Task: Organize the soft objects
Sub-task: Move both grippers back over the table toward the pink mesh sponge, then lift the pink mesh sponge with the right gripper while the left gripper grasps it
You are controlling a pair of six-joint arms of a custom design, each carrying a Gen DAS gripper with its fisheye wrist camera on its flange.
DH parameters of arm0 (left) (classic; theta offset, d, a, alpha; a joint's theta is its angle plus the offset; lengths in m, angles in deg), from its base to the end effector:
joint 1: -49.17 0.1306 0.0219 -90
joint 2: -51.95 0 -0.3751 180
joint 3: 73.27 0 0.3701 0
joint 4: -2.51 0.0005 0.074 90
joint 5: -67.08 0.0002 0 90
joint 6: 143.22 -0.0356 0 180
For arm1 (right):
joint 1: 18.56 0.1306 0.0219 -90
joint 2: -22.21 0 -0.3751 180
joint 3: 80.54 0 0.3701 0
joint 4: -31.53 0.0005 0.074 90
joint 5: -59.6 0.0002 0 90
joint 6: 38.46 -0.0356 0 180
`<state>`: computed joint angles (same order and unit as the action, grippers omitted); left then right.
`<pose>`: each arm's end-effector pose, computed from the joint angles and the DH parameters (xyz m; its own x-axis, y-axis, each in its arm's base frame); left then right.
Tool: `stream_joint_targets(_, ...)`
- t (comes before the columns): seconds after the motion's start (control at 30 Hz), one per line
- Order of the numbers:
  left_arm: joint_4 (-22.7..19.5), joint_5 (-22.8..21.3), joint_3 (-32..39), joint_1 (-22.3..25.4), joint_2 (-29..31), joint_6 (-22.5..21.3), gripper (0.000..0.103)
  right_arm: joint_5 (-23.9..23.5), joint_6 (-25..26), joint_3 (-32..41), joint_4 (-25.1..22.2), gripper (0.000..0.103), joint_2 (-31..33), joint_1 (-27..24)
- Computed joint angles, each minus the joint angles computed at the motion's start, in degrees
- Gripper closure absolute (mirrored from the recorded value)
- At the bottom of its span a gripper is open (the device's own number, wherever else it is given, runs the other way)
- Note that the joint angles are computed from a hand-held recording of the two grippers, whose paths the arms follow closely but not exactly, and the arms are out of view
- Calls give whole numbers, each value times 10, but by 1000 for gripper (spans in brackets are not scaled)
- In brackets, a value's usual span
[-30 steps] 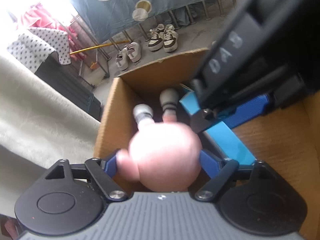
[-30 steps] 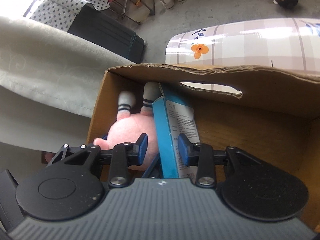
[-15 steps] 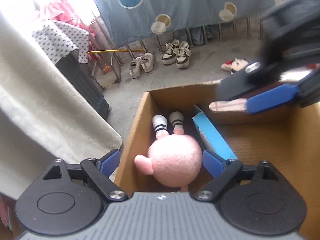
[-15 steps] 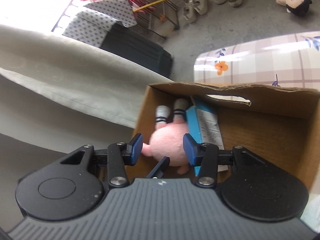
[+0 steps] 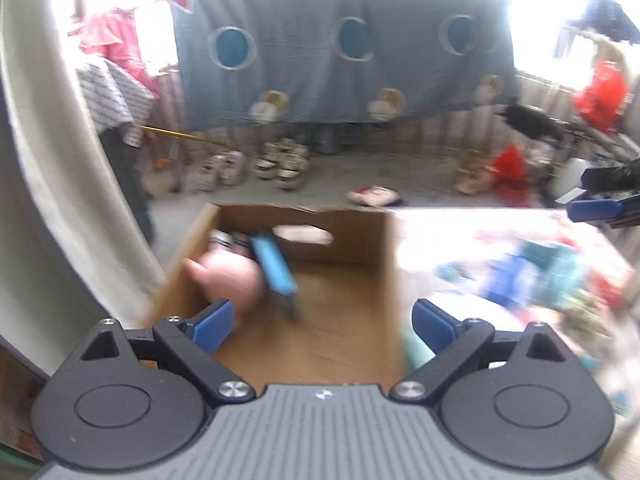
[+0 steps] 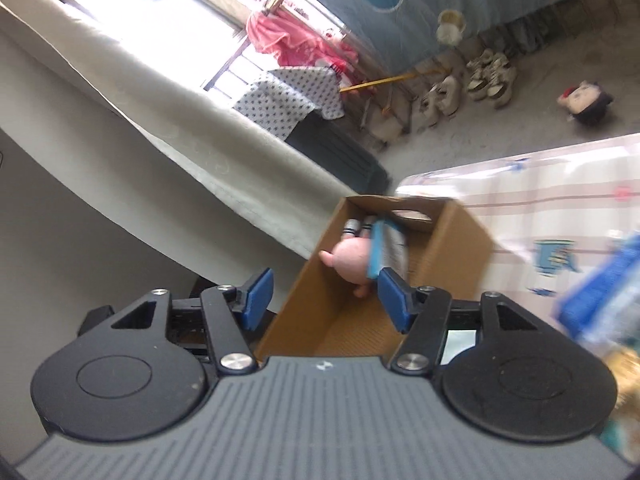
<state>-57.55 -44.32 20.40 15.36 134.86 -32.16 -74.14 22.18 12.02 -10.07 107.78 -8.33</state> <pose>0.3467 -0.2172 0.4906 -0.7030 0.0681 -0.7079 0.0726 0.9971 0.0238 0.4309 0.1023 0.4928 -0.8246 0.2111 -0.5248 -0.3258 0.5811 0.7458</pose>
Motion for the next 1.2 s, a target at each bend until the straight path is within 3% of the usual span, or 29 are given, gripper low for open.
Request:
stream_joint_targets(0.1,37,11,-26,-68,-8,46,6,-23,64,-79,-41,39,-85,-78)
stream_joint_targets(0.23,113,60,-51,-133,12,92,7,-63,143,-180,-94,37,-170,-191)
stream_joint_targets(0.37,175,61,-51,-179,61,97,13,-77,218,-253,-127,37,-211,-252)
stream_joint_targets(0.47,180,32,-36,-210,98,82,22,-74,246,-283,-113,41,-216,-243)
stream_joint_targets(0.57,167,-25,-22,-228,131,51,35,-28,243,-281,-80,46,-197,-181)
stream_joint_targets(0.67,138,-62,-11,-233,157,48,49,38,241,-257,-48,51,-156,-103)
stream_joint_targets(0.77,129,-45,-19,-221,159,67,61,111,260,-244,-29,53,-123,-52)
stream_joint_targets(0.83,139,-34,-33,-214,152,77,64,135,264,-231,-31,57,-98,-35)
stream_joint_targets(0.9,147,-30,-46,-210,143,79,69,158,269,-220,-38,68,-77,-22)
stream_joint_targets(1.1,174,-2,-74,-205,115,91,70,146,270,-223,-46,76,-70,-27)
stream_joint_targets(1.2,191,14,-87,-211,99,87,63,134,254,-235,-58,76,-90,-40)
